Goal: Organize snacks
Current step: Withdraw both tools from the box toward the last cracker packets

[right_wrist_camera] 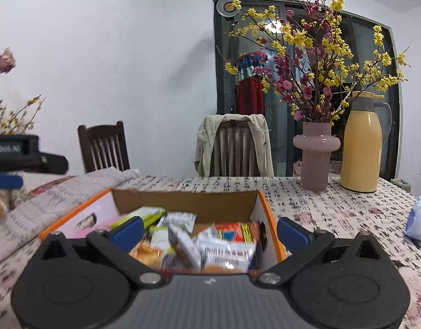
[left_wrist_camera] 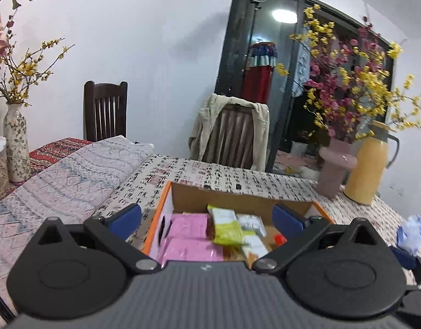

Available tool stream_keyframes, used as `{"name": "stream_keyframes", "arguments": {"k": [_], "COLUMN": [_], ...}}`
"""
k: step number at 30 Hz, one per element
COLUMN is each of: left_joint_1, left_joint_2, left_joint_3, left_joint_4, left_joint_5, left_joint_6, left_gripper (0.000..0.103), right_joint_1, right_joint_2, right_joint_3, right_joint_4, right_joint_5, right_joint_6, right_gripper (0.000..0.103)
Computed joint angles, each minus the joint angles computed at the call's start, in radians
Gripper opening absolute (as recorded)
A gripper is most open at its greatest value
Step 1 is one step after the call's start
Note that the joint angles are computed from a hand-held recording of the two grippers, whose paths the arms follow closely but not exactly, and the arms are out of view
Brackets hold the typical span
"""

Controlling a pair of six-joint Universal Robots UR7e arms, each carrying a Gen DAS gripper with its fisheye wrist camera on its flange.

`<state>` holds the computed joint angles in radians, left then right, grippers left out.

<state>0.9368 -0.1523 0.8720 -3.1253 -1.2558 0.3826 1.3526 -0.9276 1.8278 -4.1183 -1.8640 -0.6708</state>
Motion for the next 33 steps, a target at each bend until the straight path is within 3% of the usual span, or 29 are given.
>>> {"name": "stream_keyframes", "arguments": {"k": [4, 8, 14, 21, 33], "left_joint_1": [0.021, 0.048, 0.084, 0.094, 0.099], "left_joint_2": [-0.064, -0.079, -0.031, -0.032, -0.034], "left_joint_3": [0.12, 0.167, 0.15, 0.149, 0.145], "left_joint_4": [-0.046, -0.049, -0.1, -0.084, -0.059], "left_joint_5": [0.003, 0.021, 0.06, 0.047, 0.034], "left_joint_6": [0.033, 0.056, 0.092, 0.072, 0.042], "left_gripper": [0.103, 0.103, 0.103, 0.103, 0.103], "right_joint_1": [-0.011, -0.031, -0.061, -0.068, -0.051], "right_joint_2": [-0.037, -0.049, -0.033, -0.027, -0.023], "right_joint_3": [0.098, 0.157, 0.179, 0.184, 0.15], "right_joint_4": [-0.009, -0.001, 0.019, 0.0, 0.037], "right_joint_5": [-0.015, -0.04, -0.052, -0.038, -0.115], "right_joint_6": [0.02, 0.047, 0.075, 0.09, 0.086], "right_gripper": [0.103, 0.103, 0.103, 0.103, 0.103]}}
